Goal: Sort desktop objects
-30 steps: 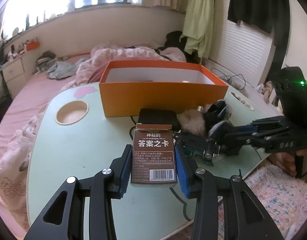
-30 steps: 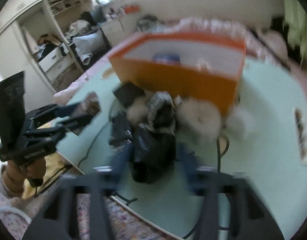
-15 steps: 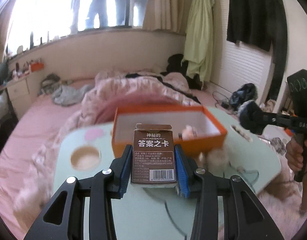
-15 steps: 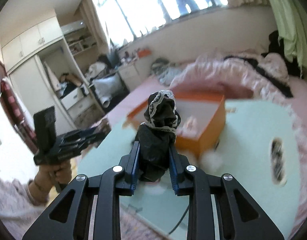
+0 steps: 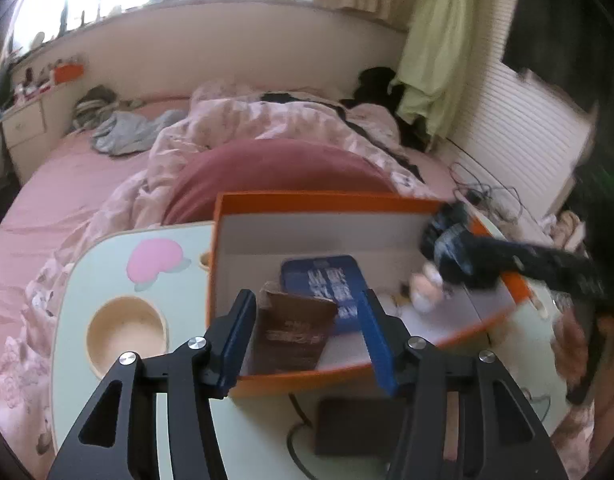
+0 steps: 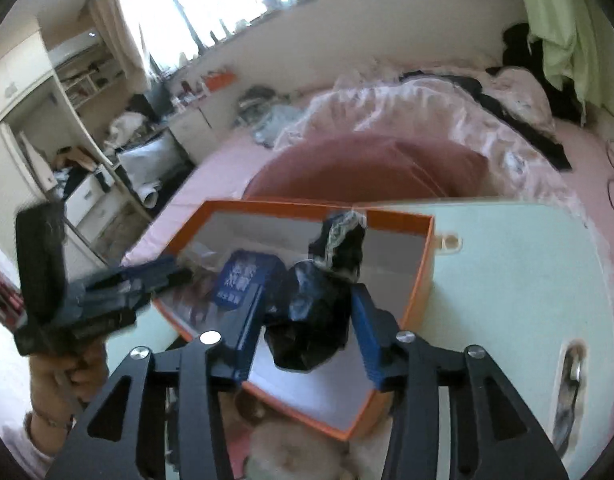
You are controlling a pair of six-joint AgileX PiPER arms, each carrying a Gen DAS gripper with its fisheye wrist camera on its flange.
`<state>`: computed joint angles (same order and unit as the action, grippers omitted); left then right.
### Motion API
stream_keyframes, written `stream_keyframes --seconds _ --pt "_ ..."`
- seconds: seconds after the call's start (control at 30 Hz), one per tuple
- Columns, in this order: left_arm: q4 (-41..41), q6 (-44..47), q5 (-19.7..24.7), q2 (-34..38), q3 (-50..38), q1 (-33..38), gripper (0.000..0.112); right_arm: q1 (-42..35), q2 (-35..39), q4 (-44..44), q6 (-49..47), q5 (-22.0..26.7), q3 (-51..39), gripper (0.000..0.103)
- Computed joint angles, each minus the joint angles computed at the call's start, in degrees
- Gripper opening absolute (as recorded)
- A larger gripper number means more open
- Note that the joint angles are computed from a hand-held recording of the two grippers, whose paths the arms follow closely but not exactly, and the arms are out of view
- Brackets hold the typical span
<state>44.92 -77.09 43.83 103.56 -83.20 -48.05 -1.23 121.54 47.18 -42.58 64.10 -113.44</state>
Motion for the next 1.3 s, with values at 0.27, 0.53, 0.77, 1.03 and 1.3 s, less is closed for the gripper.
stream_keyframes --seconds 0.27,0.53,0.77,1.03,1.3 --pt "8.81 -10.82 0.15 -1.08 3.67 -4.30 0.055 1.89 1.55 -3.78 -2.23 -2.42 -3.63 0.046" --pt "19.45 -23.08 1.79 -7.83 9.97 -7.90 0.089 -3.39 -6.17 8.67 -9.39 -1.53 8.57 0.055" --pt "13.36 -20.41 6.55 -9.47 15.27 -17.27 0.093 -10.39 -22.39 13.53 -24.09 -7.70 33.77 0.073" --pt "9.94 -23.80 7.59 -4.40 14.01 -19.61 0.093 -9.58 -33.13 11.87 -34.91 -23.19 54.99 0.073" --pt "5.06 -17.51 12.86 1.67 9.07 -19.81 0.103 -3.60 -31.87 2.28 -27.37 -33.50 57.26 0.093"
